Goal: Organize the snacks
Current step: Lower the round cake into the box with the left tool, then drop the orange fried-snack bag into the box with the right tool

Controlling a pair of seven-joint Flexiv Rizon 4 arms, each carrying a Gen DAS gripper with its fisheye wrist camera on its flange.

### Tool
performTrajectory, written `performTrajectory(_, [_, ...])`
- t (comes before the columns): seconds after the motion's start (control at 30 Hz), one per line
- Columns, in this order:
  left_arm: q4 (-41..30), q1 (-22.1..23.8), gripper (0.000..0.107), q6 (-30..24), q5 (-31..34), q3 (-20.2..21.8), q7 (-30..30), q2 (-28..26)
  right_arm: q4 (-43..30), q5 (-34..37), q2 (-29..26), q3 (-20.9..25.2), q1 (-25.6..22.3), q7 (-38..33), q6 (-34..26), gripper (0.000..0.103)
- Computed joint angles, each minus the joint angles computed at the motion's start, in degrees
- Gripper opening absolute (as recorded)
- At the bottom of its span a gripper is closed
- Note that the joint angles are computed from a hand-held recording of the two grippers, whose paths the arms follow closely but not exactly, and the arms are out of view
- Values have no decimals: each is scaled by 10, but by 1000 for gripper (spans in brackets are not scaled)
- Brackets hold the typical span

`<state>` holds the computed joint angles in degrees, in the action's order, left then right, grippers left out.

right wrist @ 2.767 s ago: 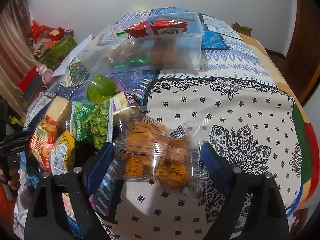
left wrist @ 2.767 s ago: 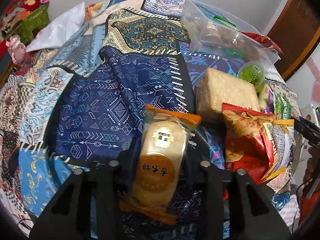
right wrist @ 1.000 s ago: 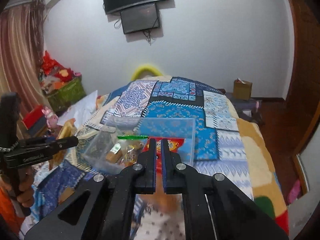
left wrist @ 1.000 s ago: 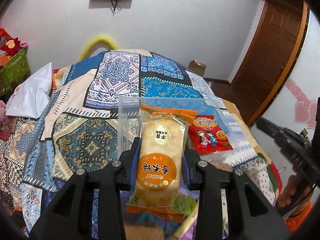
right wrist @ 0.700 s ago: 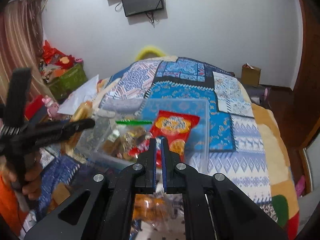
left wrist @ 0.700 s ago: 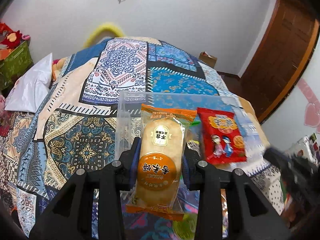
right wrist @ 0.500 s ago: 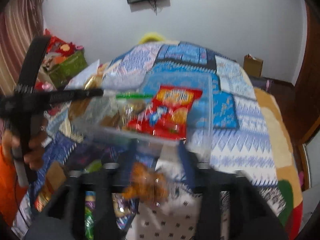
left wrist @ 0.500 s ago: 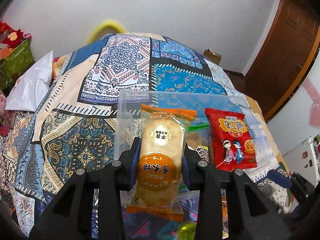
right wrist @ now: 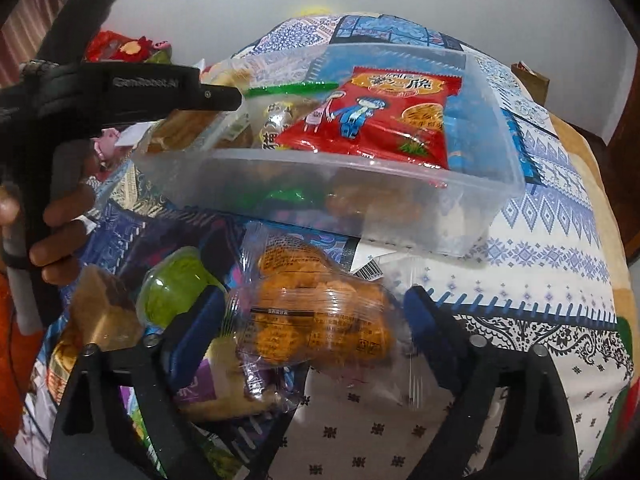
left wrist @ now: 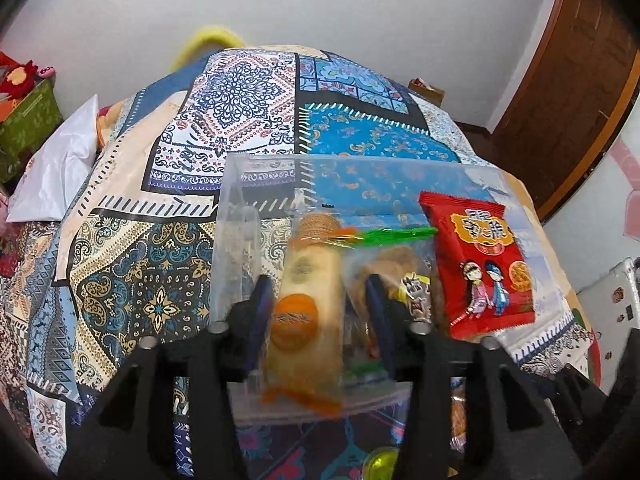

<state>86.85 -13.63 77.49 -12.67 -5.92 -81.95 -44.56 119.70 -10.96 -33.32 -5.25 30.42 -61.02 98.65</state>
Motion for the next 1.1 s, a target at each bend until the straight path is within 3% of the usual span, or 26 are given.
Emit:
performTrajectory(0.1, [22,3,55,22,5,-5,9,14,-11,-1,-9,4,-4,4,-12,99])
performTrajectory(0.17, [35,4,57,30,9,-6,14,24,-14,-5,-17,-14,12,8,-17,97])
performTrajectory(0.2, [44,4,58,36,11,-6,17,31,-11,-3,-19,-28,25,11,-10,95])
performTrajectory(0.33, [78,9,58,50,13,-11,28,55,3,9,-13,-55,51,14,9,72])
performTrajectory(0.43, [108,17,58,64,9,-20,35,76,19,23,-3,-64,59,10,26,68])
performTrajectory(0.7, [189,50,63,97,-10,-59,64,126,76,97,51,-159,165,-38,74,68])
performTrajectory(0.87, [224,72,64,104,-22,-84,85,142,64,154,61,-227,228,-74,82,68])
performTrajectory(0.93, [235,76,65,107,-25,-86,91,145,46,166,54,-239,233,-77,77,68])
performTrajectory(1.1, [245,75,65,109,-27,-74,93,143,-22,152,17,-222,192,-55,44,68])
